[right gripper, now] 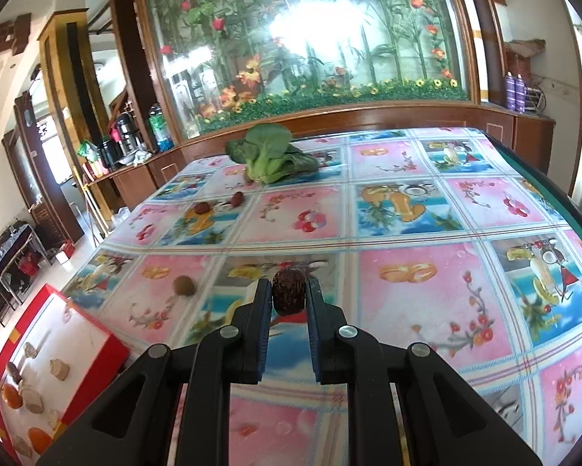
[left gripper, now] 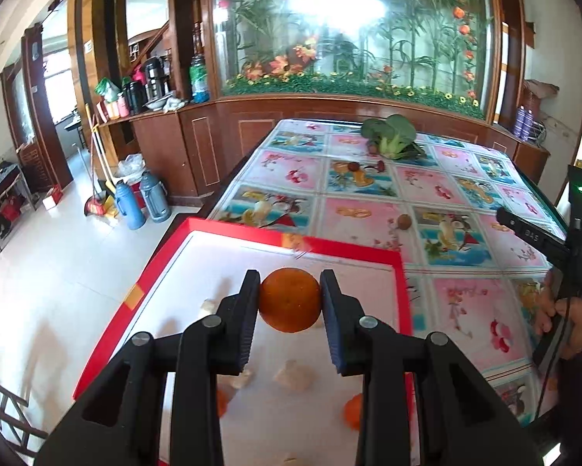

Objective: Organize fruits
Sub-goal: 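Carry the orange and the date over the red-rimmed tray with both grippers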

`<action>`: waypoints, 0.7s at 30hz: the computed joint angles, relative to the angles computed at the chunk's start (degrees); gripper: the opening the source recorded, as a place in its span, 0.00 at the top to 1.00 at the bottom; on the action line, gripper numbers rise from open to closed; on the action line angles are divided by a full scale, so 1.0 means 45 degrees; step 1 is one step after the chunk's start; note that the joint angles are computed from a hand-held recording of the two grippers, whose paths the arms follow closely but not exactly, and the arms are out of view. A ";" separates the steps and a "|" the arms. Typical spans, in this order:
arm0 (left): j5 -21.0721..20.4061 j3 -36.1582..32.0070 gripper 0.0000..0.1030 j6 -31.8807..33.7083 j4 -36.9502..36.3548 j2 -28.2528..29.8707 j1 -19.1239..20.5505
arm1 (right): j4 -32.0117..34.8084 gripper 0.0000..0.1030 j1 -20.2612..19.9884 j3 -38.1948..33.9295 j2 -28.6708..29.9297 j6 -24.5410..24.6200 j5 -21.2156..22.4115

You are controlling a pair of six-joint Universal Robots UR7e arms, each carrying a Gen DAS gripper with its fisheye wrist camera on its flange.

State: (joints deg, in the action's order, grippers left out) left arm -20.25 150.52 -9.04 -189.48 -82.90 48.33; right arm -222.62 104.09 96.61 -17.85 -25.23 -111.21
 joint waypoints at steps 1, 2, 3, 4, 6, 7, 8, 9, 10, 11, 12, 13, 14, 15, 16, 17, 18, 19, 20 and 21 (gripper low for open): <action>-0.0005 0.0052 0.68 0.0003 -0.0037 -0.0065 0.0061 | -0.0133 0.85 0.0082 0.0111 0.0036 -0.0075 0.0136; -0.0033 0.0134 0.68 0.0004 -0.0048 -0.0186 0.0175 | -0.0256 0.85 0.0199 0.0207 0.0083 -0.0193 0.0259; -0.0050 0.0166 0.68 0.0058 -0.0094 -0.0248 0.0278 | -0.0416 0.85 0.0333 0.0294 0.0150 -0.0328 0.0406; -0.0005 0.0246 0.68 0.0095 -0.0185 -0.0308 0.0337 | -0.0474 0.85 0.0421 0.0362 0.0180 -0.0381 0.0567; 0.0033 0.0357 0.68 0.0229 -0.0370 -0.0395 0.0460 | -0.0473 0.85 0.0625 0.0570 0.0223 -0.0335 0.0995; 0.0019 0.0402 0.68 0.0248 -0.0428 -0.0450 0.0540 | -0.0495 0.85 0.0767 0.0693 0.0278 -0.0315 0.1256; 0.0022 0.0439 0.68 0.0249 -0.0449 -0.0498 0.0591 | -0.0491 0.85 0.0900 0.0778 0.0346 -0.0314 0.1504; 0.0032 0.0487 0.68 0.0295 -0.0505 -0.0559 0.0657 | -0.0400 0.85 0.1044 0.0829 0.0421 -0.0320 0.1747; 0.0024 0.0529 0.68 0.0355 -0.0571 -0.0618 0.0709 | -0.0256 0.85 0.1162 0.0859 0.0480 -0.0336 0.1964; 0.0022 0.0566 0.68 0.0375 -0.0625 -0.0675 0.0768 | -0.0071 0.85 0.1299 0.0887 0.0542 -0.0389 0.2181; 0.0020 0.0607 0.68 0.0366 -0.0631 -0.0744 0.0822 | 0.0146 0.85 0.1462 0.0876 0.0625 -0.0465 0.2361; 0.0031 0.0643 0.68 0.0359 -0.0638 -0.0790 0.0870 | 0.0308 0.85 0.1577 0.0855 0.0690 -0.0538 0.2492; 0.0046 0.0713 0.68 0.0351 -0.0628 -0.0882 0.0896 | 0.0479 0.85 0.1691 0.0844 0.0747 -0.0631 0.2626; 0.0045 0.0745 0.68 0.0361 -0.0650 -0.0929 0.0934 | 0.0715 0.85 0.1853 0.0833 0.0819 -0.0753 0.2780; 0.0027 0.0779 0.68 0.0383 -0.0713 -0.0965 0.0984 | 0.0879 0.85 0.1957 0.0815 0.0869 -0.0846 0.2876; 0.0014 0.0824 0.68 0.0369 -0.0734 -0.1023 0.1032 | 0.0987 0.85 0.2047 0.0824 0.0910 -0.0926 0.2958; 0.0001 0.0858 0.68 0.0360 -0.0707 -0.1106 0.1079 | 0.1191 0.85 0.2170 0.0832 0.0956 -0.1032 0.3059; 0.0010 0.0910 0.68 0.0308 -0.0672 -0.1170 0.1118 | 0.1315 0.85 0.2246 0.0822 0.1002 -0.1121 0.3091; 0.0007 0.0940 0.68 0.0307 -0.0701 -0.1186 0.1148 | 0.1348 0.85 0.2344 0.0825 0.1079 -0.1257 0.3094; -0.0003 0.0962 0.67 0.0306 -0.0730 -0.1195 0.1173 | 0.1343 0.85 0.2425 0.0824 0.1158 -0.1400 0.3110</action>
State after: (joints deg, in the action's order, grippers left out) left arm -20.26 154.85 -7.66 -192.77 -88.28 53.60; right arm -216.58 115.00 100.32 -12.64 -31.53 -97.21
